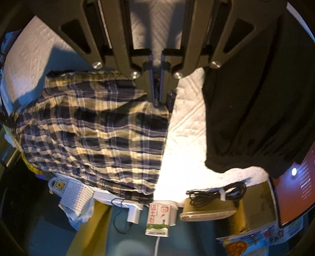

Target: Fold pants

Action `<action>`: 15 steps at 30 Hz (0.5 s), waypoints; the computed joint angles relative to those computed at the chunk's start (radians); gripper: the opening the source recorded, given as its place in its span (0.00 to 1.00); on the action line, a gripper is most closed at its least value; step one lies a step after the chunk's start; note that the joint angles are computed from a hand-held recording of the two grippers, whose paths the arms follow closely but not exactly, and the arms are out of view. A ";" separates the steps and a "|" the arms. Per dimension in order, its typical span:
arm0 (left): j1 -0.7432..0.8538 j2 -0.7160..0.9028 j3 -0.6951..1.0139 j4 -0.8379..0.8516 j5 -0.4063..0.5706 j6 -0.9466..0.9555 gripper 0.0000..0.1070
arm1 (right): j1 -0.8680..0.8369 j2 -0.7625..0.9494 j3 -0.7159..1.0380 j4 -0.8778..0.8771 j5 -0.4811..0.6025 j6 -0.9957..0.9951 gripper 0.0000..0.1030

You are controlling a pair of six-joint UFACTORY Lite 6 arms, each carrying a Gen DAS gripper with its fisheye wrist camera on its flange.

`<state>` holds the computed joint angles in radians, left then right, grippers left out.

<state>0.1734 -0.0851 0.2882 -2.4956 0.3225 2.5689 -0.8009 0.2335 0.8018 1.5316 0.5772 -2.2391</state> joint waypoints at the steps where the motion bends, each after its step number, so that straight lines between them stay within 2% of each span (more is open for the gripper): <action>1: 0.002 -0.007 0.008 0.018 -0.017 -0.027 0.06 | 0.001 -0.002 -0.002 0.002 -0.001 0.000 0.50; 3: 0.022 -0.039 0.022 0.110 -0.045 -0.124 0.06 | -0.003 -0.005 0.001 -0.003 0.004 0.006 0.50; 6: 0.026 -0.098 0.040 0.030 -0.107 -0.053 0.08 | -0.020 -0.039 -0.001 -0.006 0.022 0.023 0.50; 9: 0.064 -0.111 0.096 0.145 -0.113 -0.142 0.10 | -0.042 -0.079 0.004 -0.030 0.060 0.063 0.50; 12: 0.045 -0.050 0.182 0.146 -0.110 -0.112 0.12 | -0.040 -0.102 0.020 -0.060 0.081 0.104 0.50; 15: -0.045 0.082 0.338 0.191 -0.117 -0.125 0.13 | 0.011 -0.096 0.049 -0.057 0.061 0.118 0.50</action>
